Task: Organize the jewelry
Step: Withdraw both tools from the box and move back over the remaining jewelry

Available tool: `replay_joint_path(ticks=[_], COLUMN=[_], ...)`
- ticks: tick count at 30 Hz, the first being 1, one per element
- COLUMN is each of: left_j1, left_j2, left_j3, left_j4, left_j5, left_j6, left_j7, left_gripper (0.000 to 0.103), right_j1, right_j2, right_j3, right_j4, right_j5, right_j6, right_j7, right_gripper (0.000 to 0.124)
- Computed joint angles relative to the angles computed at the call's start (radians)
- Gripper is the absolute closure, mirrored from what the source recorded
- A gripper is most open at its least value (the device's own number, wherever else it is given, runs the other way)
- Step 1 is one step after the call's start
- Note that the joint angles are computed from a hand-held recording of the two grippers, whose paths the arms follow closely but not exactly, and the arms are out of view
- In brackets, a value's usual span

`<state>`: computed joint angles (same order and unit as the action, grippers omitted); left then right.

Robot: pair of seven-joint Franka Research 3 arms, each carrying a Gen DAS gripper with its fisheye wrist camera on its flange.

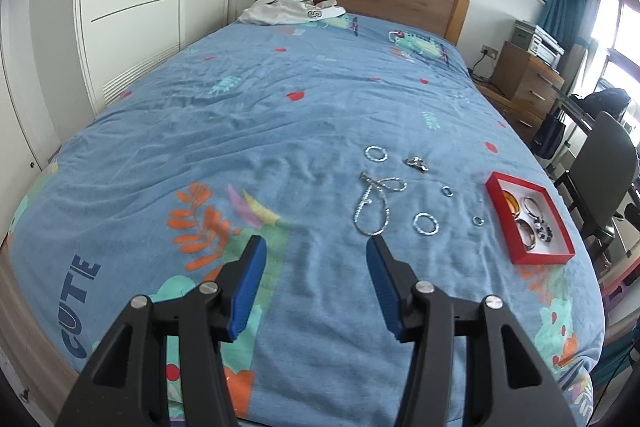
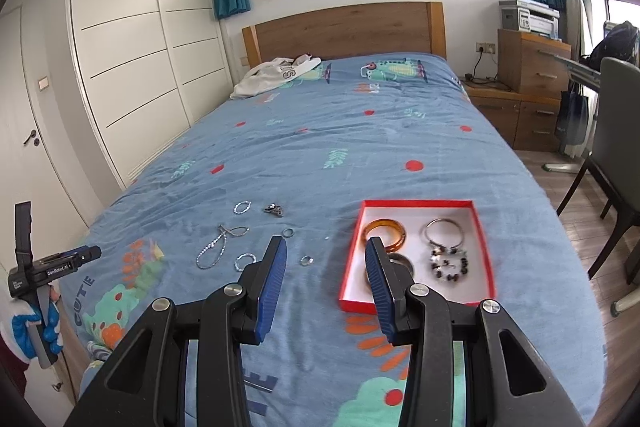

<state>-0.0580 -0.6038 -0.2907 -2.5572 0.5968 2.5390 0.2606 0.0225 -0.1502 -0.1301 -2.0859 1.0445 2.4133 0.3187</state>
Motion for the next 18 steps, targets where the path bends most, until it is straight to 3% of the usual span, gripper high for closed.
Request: replay_joint_path(ticks=[18], left_j1=[0.053], left_j2=[0.143], left_j3=[0.03], left_j4=[0.001], left_j5=[0.027], left_j6=[0.097], left_j7=[-0.023], left_gripper=[0.053], right_j1=[0.031], right_j2=[0.12], right_j3=[0.062], right_j4=[0.026], right_j5=[-0.003], right_j6=[0.068], right_j7=[0.035], right_gripper=[0.083])
